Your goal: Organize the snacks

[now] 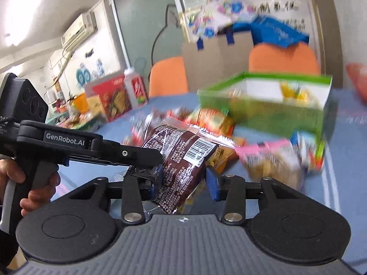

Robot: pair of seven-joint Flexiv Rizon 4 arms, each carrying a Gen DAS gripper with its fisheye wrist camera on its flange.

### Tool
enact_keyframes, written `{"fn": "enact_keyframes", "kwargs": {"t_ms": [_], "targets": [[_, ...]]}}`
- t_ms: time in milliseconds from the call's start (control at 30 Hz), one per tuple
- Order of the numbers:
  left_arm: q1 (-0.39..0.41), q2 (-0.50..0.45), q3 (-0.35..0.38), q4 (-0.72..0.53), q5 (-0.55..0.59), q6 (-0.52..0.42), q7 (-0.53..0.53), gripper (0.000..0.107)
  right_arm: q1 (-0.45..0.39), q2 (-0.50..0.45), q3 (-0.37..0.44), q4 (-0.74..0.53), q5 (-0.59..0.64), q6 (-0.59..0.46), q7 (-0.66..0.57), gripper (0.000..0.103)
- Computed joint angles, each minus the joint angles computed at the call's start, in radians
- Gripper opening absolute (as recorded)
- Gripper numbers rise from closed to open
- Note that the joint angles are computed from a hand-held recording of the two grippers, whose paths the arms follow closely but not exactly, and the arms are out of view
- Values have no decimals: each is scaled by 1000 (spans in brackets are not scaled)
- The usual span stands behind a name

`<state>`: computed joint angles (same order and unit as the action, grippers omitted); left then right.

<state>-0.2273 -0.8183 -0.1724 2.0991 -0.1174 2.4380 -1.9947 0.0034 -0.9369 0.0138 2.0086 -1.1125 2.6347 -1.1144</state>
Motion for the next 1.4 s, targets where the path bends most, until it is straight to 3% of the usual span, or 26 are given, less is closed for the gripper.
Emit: {"fn": "enact_keyframes", "kwargs": {"t_ms": [200,400,600,833,933,967,1000,1067,1133,1233,1400], "targets": [[4,-5,14,-133,3,-17,69,72,37,-5,26,-86,160,25,-67,70],[92,-63,-38,-309,85,-89,67,72,91,-51,14,-253,283,-11,-84,68],[177,-139,-101,-475,178,-199,52,72,112,-137,3,-447,323,-80,-16,67],[217,-221,-147,-610,202,-313,73,72,130,-227,-22,-605,337,-157,50,66],[200,-241,-125,-652,179,-357,111,75,148,-254,-39,-650,366,-183,30,69],[159,-235,-73,-654,120,-370,131,89,161,-261,-48,-660,387,-200,11,74],[102,-227,-3,-648,38,-377,152,103,174,-259,-61,-659,402,-226,-11,89],[31,-220,79,-622,-66,-346,188,103,213,-241,-92,-625,475,-260,-100,103],[44,-206,56,-576,-63,-294,197,103,230,-238,-99,-600,548,-226,-190,103],[82,-158,3,-494,-32,-261,186,103,209,-199,-67,-531,554,-199,-231,103],[26,-60,36,-335,-90,-179,188,103,156,-111,-11,-369,524,-98,-229,103]]}}
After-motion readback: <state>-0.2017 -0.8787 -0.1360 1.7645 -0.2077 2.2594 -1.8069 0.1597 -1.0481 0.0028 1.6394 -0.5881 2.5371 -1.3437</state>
